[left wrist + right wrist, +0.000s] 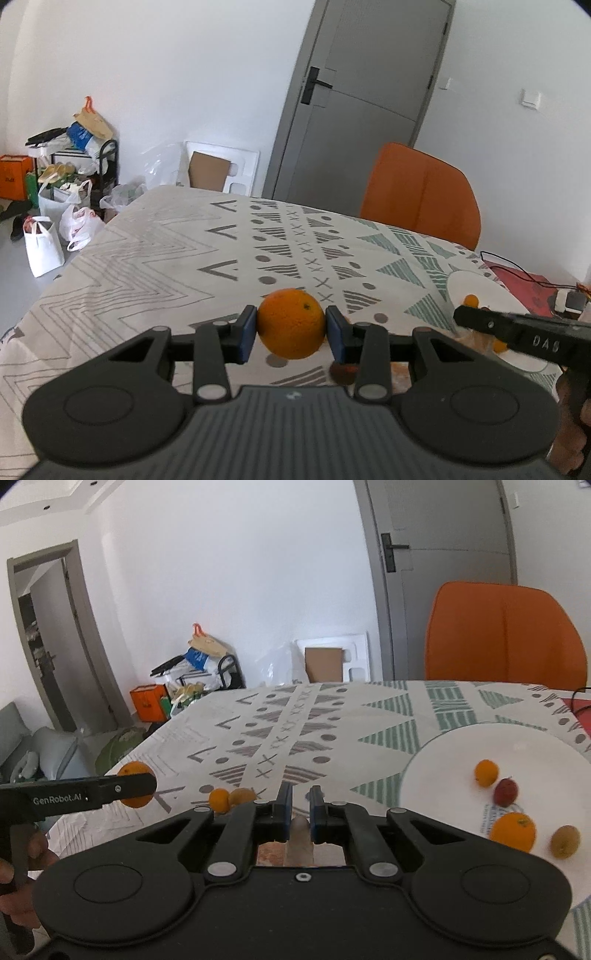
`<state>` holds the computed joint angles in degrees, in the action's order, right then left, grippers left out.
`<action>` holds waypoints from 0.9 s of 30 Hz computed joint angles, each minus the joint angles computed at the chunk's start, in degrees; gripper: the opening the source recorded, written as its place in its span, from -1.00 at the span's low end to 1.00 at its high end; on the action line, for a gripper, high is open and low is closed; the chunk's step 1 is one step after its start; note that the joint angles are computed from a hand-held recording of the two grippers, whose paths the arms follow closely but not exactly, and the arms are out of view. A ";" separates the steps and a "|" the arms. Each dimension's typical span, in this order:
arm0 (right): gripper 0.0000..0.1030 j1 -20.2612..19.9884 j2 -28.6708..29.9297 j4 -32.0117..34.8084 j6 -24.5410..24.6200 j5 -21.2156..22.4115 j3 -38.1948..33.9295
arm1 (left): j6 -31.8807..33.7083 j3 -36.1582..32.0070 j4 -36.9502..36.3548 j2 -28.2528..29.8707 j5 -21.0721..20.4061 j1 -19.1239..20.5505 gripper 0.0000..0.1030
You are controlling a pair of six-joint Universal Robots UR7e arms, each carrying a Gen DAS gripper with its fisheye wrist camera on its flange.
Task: Organize fruits
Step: 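Lift the large orange with the left tool while the right tool approaches the pomelo, then carry the orange and peeled pomelo piece onto the white plate, open both tools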
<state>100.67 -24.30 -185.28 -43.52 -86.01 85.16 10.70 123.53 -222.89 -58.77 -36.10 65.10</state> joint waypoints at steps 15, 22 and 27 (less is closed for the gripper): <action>-0.88 -2.07 -4.21 -5.56 1.09 2.54 1.98 | 3.32 -3.86 2.10 3.22 -1.40 -2.00 -0.25; -0.88 -3.57 -4.87 -6.87 1.98 1.34 1.57 | 4.08 -6.19 4.23 5.10 -2.95 -2.36 -0.25; -0.88 -4.63 -5.13 -6.98 2.80 1.40 1.75 | 4.02 -7.21 5.60 6.32 -3.36 -2.56 -0.25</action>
<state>96.05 -29.43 -192.26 -40.72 -84.61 86.90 14.72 116.32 -217.29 -52.45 -39.46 62.54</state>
